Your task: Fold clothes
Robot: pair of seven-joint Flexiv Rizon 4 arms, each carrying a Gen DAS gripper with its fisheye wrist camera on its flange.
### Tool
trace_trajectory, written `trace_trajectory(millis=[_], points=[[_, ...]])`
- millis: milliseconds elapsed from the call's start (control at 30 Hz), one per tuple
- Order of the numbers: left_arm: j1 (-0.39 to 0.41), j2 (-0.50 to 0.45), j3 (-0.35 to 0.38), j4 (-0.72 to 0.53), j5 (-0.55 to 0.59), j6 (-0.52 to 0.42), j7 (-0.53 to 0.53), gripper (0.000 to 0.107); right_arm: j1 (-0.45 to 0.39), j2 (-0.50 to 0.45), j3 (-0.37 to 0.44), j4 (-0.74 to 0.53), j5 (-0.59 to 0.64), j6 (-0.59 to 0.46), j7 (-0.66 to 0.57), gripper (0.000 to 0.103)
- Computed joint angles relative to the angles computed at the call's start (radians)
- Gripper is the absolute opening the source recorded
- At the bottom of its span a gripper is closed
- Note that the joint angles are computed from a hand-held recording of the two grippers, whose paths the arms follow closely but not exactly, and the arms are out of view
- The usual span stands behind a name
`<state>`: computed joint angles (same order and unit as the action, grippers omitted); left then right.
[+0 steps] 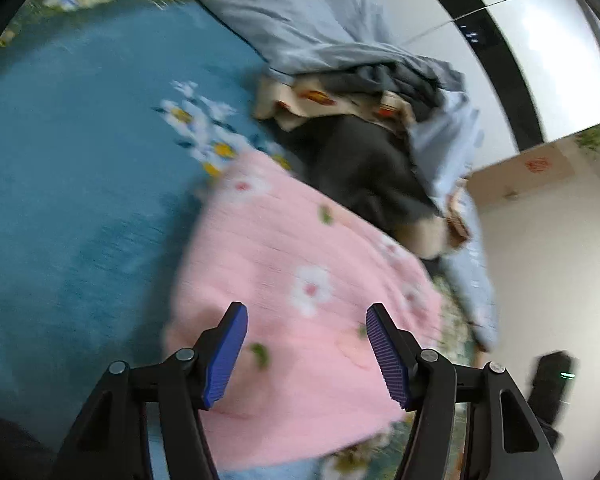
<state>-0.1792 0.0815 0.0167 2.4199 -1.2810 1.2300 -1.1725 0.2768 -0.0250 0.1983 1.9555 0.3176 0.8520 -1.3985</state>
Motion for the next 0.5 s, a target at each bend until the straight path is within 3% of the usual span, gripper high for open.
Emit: trace_trajectory(millis=[167, 200, 233, 367, 433, 500], points=[[0.069, -0.043, 0.025, -0.035, 0.301, -0.140, -0.160, 0.066, 0.033, -0.080, 0.018, -0.044, 0.018, 0.027, -0.048, 0.035], [0.076, -0.049, 0.025, -0.039, 0.307, -0.155, -0.161, 0.066, 0.040, -0.107, 0.018, -0.052, -0.005, 0.027, -0.026, 0.035], [0.073, -0.045, 0.021, -0.032, 0.272, -0.150, -0.138, 0.066, 0.044, -0.134, 0.015, -0.058, -0.034, 0.011, 0.005, 0.035], [-0.001, 0.010, -0.005, 0.003, -0.170, -0.022, 0.141, 0.066, 0.006, -0.132, 0.035, -0.084, 0.021, -0.023, -0.028, 0.035], [0.000, 0.007, -0.015, 0.015, -0.180, 0.064, 0.099, 0.069, -0.015, -0.091, 0.044, -0.069, 0.071, 0.008, -0.121, 0.039], [0.036, -0.026, 0.011, 0.019, -0.052, 0.035, -0.062, 0.073, -0.026, -0.067, 0.035, -0.048, 0.082, 0.011, -0.172, 0.072]])
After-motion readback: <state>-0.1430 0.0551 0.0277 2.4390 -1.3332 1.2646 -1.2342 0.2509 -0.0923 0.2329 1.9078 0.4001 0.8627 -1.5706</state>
